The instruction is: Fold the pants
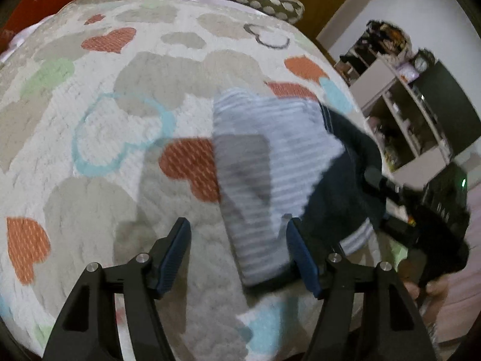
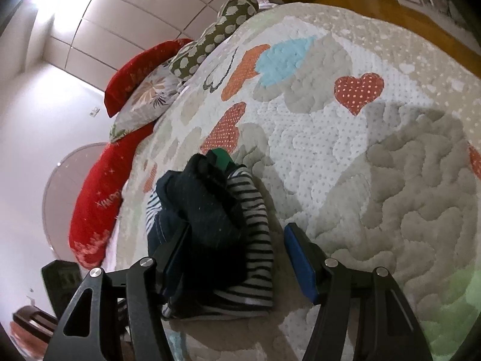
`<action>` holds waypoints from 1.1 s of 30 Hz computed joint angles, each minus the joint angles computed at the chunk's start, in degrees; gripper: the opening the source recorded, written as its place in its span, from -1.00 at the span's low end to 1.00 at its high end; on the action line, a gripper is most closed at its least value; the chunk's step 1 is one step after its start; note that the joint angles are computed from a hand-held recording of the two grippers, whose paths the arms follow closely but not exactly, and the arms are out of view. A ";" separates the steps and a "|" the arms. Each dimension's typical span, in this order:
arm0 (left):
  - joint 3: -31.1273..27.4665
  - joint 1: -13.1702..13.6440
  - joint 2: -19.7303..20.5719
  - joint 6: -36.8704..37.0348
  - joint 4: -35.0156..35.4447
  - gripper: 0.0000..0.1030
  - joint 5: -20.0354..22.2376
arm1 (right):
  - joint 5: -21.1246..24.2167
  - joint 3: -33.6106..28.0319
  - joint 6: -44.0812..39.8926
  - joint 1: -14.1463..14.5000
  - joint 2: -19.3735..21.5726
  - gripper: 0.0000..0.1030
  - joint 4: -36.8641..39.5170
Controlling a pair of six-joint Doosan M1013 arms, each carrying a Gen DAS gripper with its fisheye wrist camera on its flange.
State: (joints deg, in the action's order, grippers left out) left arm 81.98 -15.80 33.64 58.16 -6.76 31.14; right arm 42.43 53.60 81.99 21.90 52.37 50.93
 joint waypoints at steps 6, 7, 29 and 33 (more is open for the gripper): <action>-2.65 1.63 1.65 4.88 -4.81 0.28 1.73 | 1.82 -2.74 0.20 -0.08 1.49 0.31 0.02; -3.22 1.81 2.04 6.28 -6.35 0.28 2.28 | 2.19 -3.28 0.33 -0.03 1.75 0.31 -0.21; -4.71 -0.28 3.20 6.73 -1.19 0.41 2.53 | 2.88 -5.05 -0.60 0.16 2.61 0.08 -2.72; -4.69 -1.51 3.12 2.00 5.90 0.42 2.96 | -4.72 -1.38 6.88 1.49 -0.93 0.12 -13.15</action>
State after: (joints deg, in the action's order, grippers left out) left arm 77.29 -17.31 36.76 60.16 -0.85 34.10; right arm 37.71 52.21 88.86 23.39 51.44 37.78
